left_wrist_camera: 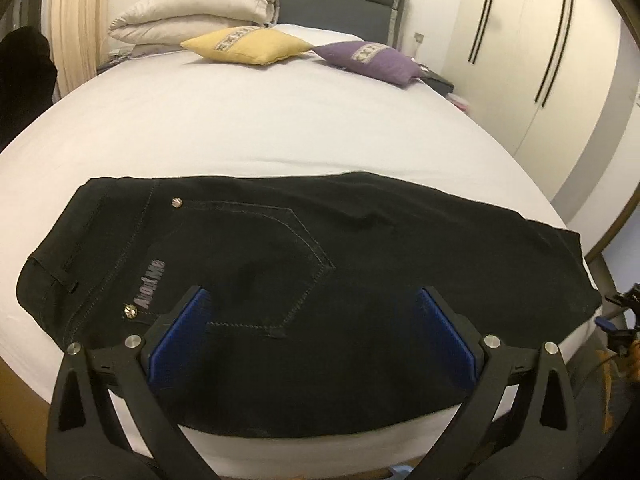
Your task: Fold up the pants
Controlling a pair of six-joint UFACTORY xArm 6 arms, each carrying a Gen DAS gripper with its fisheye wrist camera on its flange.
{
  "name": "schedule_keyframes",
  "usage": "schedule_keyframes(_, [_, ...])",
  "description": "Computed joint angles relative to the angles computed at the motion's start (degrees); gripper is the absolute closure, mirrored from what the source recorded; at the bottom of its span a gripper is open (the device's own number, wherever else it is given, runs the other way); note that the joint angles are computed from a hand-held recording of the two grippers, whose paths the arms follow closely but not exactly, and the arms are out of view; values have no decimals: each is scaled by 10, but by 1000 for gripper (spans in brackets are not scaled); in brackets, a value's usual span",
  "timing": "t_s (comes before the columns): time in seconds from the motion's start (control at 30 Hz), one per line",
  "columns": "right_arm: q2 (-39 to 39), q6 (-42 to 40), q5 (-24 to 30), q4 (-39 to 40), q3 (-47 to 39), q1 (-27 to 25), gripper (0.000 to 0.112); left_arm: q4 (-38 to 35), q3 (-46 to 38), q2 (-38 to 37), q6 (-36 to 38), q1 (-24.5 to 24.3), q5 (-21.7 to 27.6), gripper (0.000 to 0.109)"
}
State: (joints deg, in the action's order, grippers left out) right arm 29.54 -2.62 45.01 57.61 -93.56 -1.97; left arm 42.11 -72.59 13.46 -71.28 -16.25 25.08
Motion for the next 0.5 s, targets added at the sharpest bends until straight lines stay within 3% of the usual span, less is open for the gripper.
schedule_keyframes(0.07, [4,17,1,-1,-1,2,54,-2,-2,1,-5,-5,-1,6])
schedule_keyframes(0.23, [6,43,-7,-12,8,2,51,-8,-5,6,-12,-7,0,6])
schedule_keyframes(0.5, [18,-22,-52,94,11,19,46,-32,-36,35,21,-5,9,6])
